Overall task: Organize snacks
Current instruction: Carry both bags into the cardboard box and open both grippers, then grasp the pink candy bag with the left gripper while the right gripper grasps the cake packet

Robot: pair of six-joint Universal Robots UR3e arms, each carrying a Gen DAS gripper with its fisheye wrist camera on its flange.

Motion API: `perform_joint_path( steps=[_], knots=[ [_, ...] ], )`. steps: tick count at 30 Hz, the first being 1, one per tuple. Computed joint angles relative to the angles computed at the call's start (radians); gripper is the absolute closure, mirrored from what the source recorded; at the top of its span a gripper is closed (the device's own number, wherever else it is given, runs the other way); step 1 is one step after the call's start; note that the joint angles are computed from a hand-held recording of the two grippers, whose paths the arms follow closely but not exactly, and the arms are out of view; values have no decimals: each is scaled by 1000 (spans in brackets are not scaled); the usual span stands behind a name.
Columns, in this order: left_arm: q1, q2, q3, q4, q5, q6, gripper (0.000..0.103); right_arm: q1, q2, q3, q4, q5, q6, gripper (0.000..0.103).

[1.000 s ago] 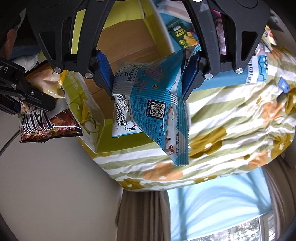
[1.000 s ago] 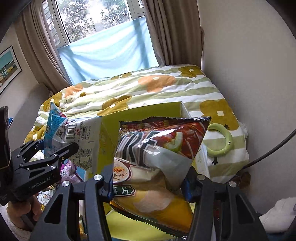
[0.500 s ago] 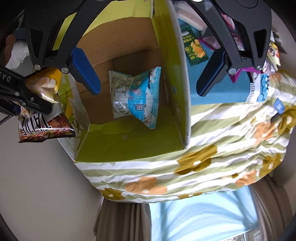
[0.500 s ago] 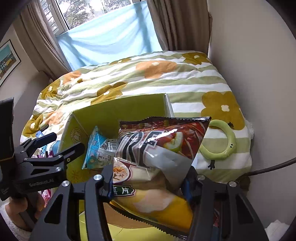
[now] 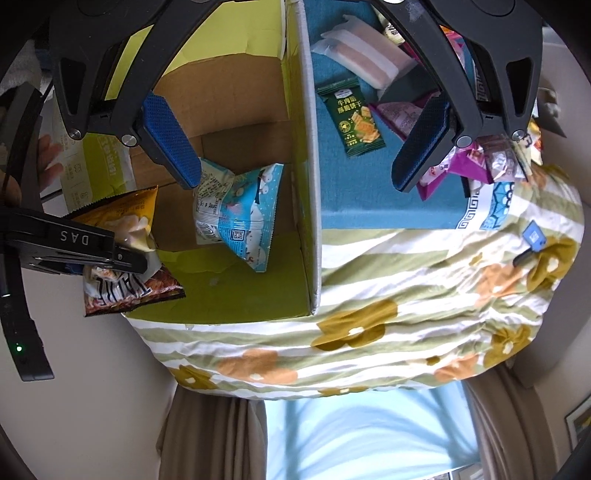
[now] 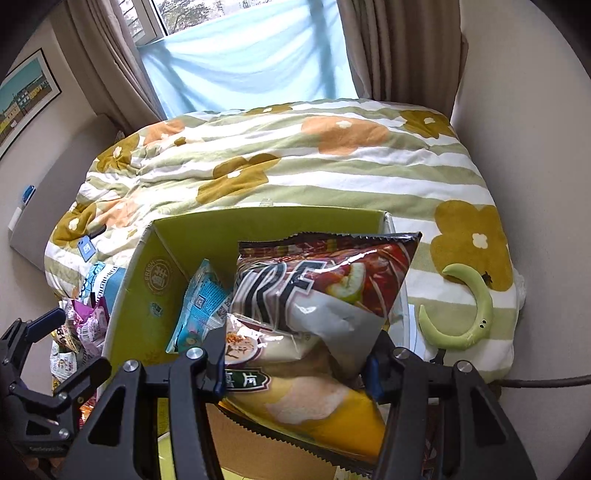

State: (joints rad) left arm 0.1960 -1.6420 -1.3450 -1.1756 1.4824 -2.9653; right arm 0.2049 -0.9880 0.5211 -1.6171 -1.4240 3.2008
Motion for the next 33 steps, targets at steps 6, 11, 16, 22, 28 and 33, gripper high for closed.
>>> perform_joint_path(
  steps=[6, 11, 16, 22, 28, 33],
  knots=[
    [8, -1, -17, -3, 1, -5, 1, 2, 40, 2, -33, -23, 5, 5],
    [2, 5, -15, -3, 13, -3, 1, -9, -33, 134, -104, 3, -2, 5],
    [-3, 38, 10, -31, 0, 24, 1, -13, -84, 176, -129, 11, 5, 5],
    [31, 135, -3, -52, -53, 74, 1, 1, -177, 207, -133, -11, 31, 5],
    [171, 308, -41, -144, -188, 207, 1, 63, -306, 268, -146, -94, 84, 5],
    [436, 475, -29, -360, -389, 427, 1, 155, -390, 288, -138, -176, 181, 5]
  ],
)
